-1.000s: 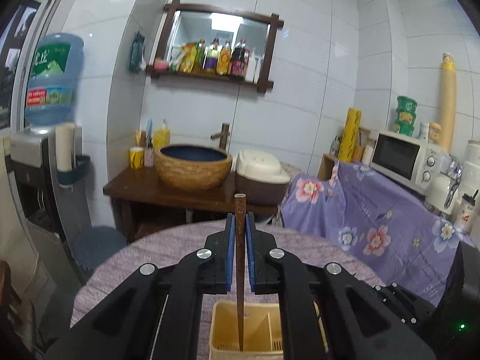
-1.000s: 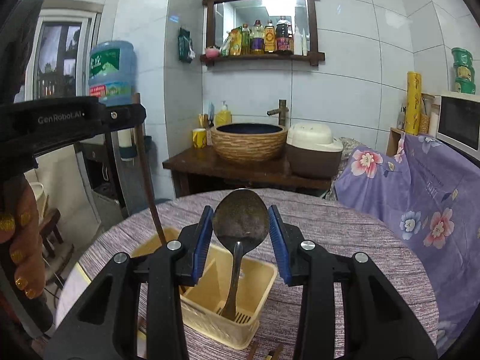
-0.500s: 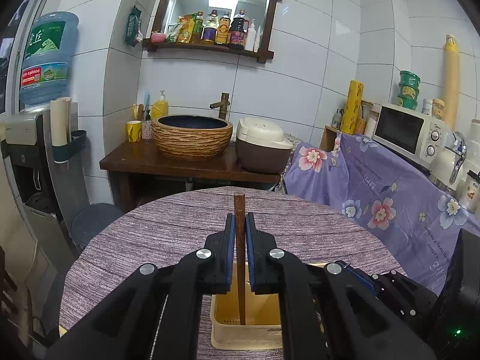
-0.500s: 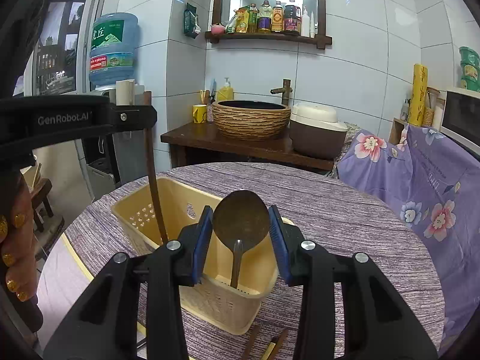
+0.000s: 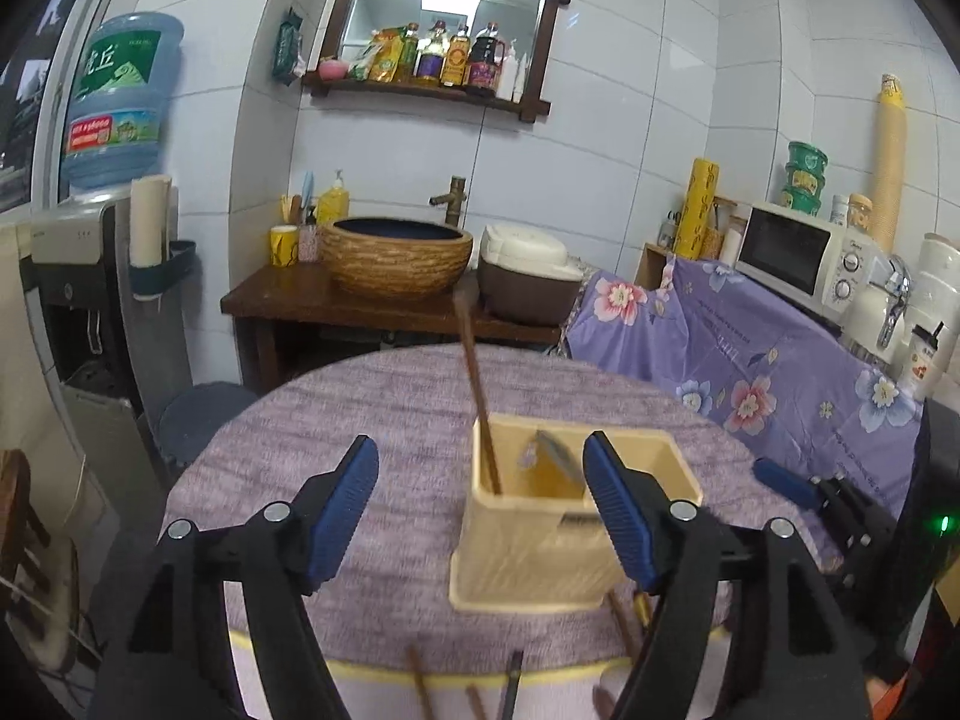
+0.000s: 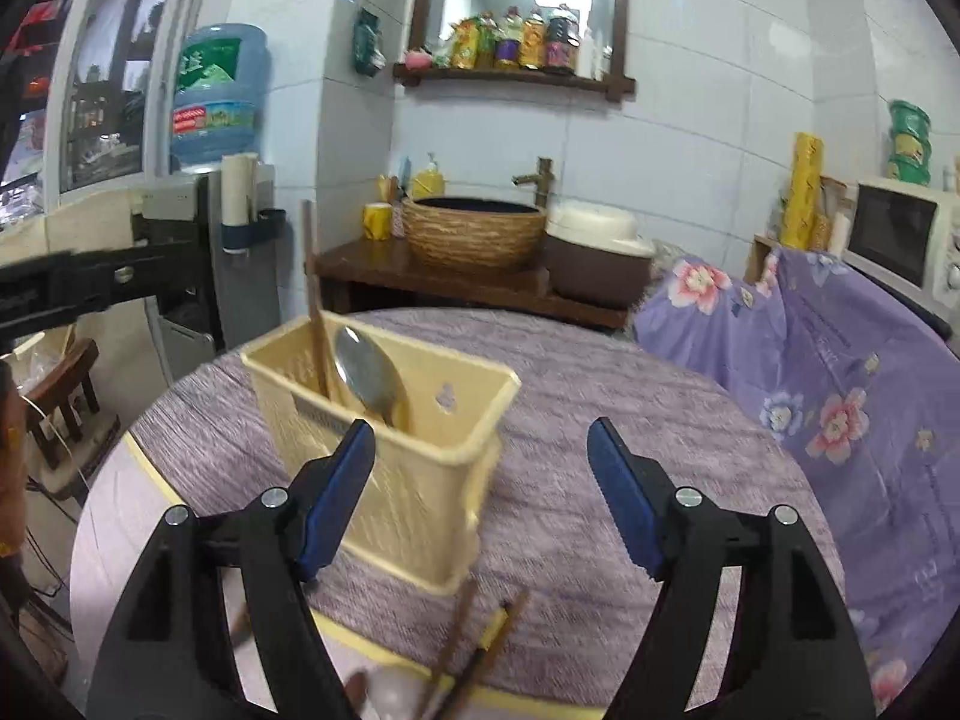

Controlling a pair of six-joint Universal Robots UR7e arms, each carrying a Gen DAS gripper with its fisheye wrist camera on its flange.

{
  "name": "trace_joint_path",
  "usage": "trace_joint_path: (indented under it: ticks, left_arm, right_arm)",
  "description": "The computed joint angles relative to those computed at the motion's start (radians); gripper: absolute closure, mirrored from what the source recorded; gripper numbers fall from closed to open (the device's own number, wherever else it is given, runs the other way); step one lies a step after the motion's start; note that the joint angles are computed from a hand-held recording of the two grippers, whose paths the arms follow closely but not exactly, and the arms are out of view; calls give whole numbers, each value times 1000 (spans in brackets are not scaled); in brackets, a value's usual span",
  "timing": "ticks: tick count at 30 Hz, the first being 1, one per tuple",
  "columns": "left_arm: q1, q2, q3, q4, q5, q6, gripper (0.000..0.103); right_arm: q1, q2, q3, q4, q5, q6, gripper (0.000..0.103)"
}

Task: Organize utensils
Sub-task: 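Close the left gripper on a black chopstick while the right gripper grasps a brown chopstick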

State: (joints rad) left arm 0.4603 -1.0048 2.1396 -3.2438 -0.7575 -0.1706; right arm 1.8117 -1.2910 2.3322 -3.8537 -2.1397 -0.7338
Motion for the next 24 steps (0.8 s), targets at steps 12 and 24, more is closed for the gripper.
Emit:
trace_joint_path:
  ticks: [12, 24]
  left_arm:
    - [51, -7, 107, 257, -142, -109, 52]
    - [86, 99, -18, 515, -203, -4, 65]
  right_arm:
    - [-178, -127, 211, 117, -62, 247, 33]
    - [-199, -146, 250, 124, -17, 259, 33]
